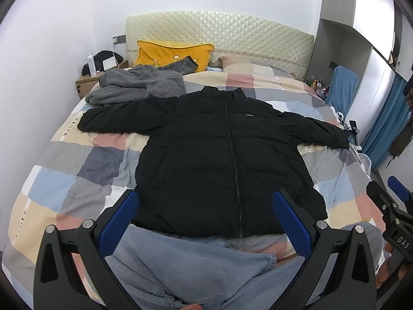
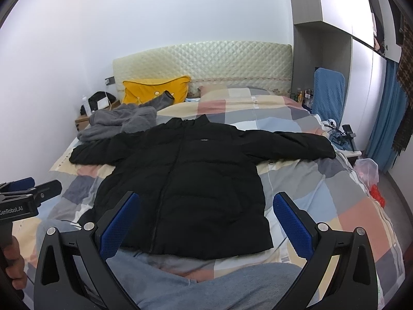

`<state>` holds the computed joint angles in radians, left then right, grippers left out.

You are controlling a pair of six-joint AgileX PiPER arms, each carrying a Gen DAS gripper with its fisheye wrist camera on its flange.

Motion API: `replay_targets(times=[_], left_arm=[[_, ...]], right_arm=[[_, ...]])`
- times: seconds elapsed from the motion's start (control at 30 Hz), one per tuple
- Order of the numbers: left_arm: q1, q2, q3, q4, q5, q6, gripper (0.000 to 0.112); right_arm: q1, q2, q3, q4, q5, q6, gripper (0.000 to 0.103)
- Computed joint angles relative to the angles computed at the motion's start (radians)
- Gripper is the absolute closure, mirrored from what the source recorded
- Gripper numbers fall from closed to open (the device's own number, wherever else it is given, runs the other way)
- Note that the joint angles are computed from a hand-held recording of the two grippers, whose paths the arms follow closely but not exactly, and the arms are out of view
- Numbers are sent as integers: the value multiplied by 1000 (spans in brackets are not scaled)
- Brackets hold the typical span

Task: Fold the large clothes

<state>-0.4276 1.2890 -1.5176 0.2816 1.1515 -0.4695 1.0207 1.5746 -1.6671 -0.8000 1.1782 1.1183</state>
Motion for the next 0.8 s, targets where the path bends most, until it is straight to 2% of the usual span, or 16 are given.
replay_targets(times=[0.8], left_arm=[[-53,-12,11,34,20,-42,9]], right_arm=[[5,-24,16,7,-13,-5,0]])
